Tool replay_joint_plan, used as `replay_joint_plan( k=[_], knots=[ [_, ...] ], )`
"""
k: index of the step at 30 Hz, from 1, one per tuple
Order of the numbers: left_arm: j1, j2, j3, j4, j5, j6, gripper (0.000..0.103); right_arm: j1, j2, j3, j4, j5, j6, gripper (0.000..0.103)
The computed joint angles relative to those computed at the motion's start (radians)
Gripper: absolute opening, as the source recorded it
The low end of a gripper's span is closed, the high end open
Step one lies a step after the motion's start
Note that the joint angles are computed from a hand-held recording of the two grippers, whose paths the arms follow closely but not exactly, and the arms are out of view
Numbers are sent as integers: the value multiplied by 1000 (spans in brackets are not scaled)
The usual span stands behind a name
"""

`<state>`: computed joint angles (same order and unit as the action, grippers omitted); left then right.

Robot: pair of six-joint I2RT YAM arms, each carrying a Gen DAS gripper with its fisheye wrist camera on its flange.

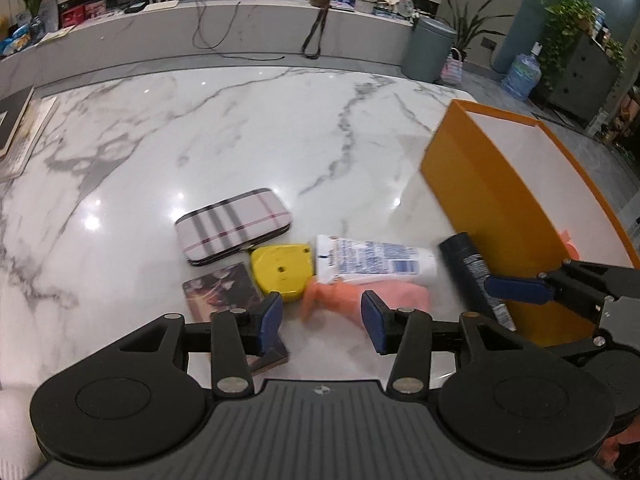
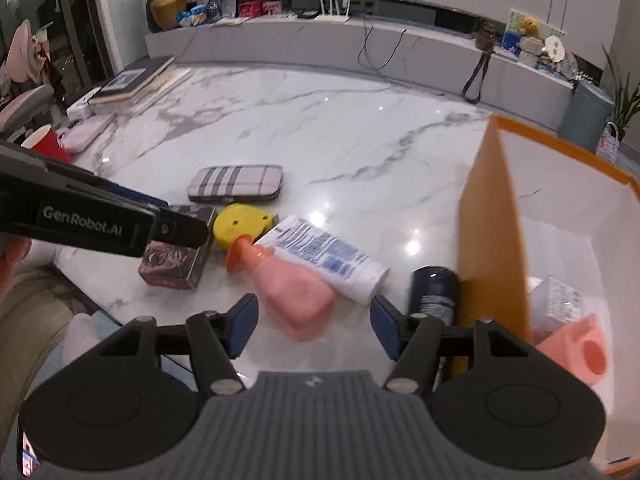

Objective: Organize rigid objects
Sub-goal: 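Move the right gripper to the pink pump bottle while the left approaches the anime card box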

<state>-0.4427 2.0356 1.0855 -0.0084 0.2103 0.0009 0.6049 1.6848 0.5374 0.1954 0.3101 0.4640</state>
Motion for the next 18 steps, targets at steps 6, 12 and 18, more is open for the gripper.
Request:
replay_joint_plan(
  k=[6, 12, 18],
  knots=[
    [40, 20, -10, 22, -21, 33, 70, -19, 122, 73, 13, -38, 0, 62],
    [54, 47, -37, 84, -55, 93, 77, -37, 212, 155, -4, -43, -14, 68],
    [68, 92, -24, 95, -53, 90, 82, -47, 282, 200, 1, -60, -29, 68]
  ],
)
